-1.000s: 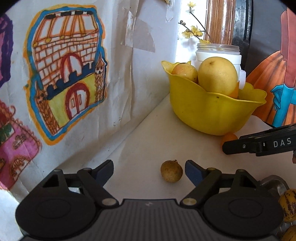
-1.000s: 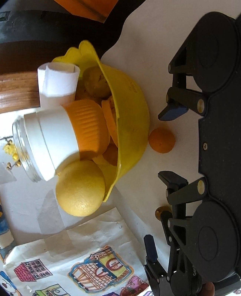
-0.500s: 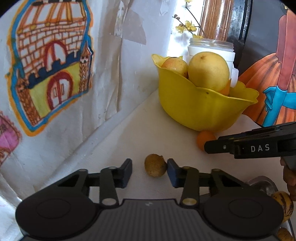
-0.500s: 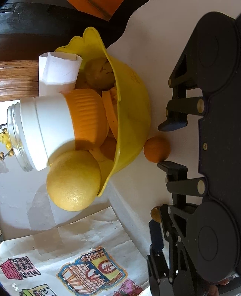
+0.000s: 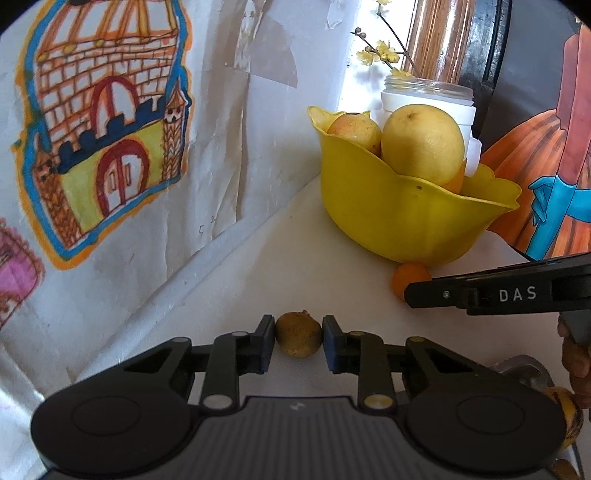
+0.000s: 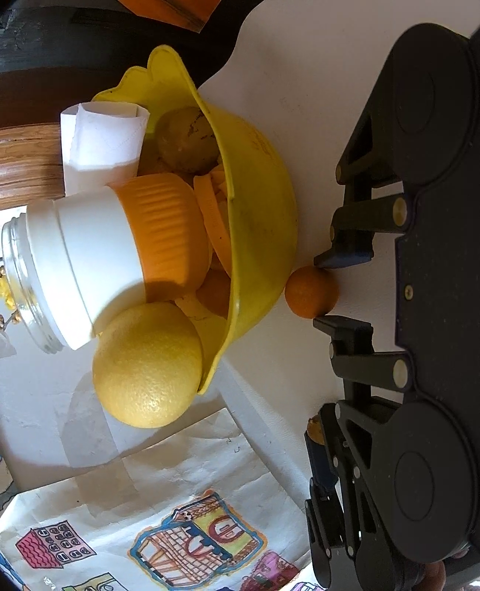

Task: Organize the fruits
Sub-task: 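Close the left gripper on the small brown fruit while the right gripper grasps the small orange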

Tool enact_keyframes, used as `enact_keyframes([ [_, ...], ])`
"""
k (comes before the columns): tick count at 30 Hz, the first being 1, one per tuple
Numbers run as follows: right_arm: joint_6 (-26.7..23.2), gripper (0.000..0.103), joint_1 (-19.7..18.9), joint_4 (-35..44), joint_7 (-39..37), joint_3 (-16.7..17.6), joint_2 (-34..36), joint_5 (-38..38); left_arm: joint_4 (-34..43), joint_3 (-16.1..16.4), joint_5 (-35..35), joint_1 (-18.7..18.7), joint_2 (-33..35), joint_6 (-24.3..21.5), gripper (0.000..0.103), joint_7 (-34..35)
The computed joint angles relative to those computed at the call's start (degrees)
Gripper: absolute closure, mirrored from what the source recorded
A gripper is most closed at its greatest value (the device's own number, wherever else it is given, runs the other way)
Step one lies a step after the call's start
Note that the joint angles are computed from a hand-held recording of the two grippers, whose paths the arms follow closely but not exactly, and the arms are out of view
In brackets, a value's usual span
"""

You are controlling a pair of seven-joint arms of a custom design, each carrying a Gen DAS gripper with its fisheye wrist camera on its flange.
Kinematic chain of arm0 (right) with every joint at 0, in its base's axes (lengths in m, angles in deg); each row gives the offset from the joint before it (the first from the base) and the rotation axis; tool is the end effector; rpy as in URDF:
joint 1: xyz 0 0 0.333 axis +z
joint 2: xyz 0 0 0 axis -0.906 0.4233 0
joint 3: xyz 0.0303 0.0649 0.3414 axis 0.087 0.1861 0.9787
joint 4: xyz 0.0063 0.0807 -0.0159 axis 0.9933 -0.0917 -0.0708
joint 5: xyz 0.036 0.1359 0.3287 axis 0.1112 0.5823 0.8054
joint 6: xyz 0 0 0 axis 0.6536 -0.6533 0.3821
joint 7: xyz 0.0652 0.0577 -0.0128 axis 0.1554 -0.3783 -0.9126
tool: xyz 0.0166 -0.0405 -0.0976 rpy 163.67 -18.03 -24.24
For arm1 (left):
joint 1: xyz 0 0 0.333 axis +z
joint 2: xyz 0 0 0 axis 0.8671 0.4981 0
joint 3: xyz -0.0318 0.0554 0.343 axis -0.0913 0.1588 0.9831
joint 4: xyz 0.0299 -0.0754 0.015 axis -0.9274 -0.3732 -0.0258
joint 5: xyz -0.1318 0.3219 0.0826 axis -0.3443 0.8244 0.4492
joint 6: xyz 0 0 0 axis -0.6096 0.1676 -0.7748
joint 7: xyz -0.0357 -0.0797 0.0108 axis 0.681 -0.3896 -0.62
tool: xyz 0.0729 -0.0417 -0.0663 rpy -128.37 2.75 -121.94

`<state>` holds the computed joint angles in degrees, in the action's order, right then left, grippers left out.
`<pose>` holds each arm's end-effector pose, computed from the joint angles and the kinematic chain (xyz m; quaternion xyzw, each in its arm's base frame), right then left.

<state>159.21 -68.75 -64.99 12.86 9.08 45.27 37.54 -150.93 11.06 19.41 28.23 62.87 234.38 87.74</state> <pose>0.7021 0.2294 0.2253 -0.7712 0.5237 -0.0838 0.3521 0.6338 -0.2734 0.2095 -0.6529 0.6374 -0.3392 0.2288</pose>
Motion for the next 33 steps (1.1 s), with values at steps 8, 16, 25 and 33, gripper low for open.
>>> enact_keyframes([
  [8,3.55,0.075,-3.89,-6.13,0.46,2.35,-1.93,-2.26,-4.14,-1.52,-0.86,-0.11,-2.81,2.96,0.073,1.49],
  [16,2.17,0.070,-5.37,-7.02,2.42,3.53,-1.86,-4.10,-3.36,0.10,-5.56,-2.60,-2.63,2.31,0.073,3.74],
  [25,-1.53,0.062,-4.62,-2.90,0.62,4.21,-0.29,-1.37,-1.10,7.32,-9.06,-7.77,-0.55,-2.99,0.073,-0.04],
  [33,-1.67,0.069,-4.05,-2.89,-2.83,3.99,-0.49,1.25,-2.04,6.19,-5.17,-6.64,-0.73,-1.71,0.073,-1.80],
])
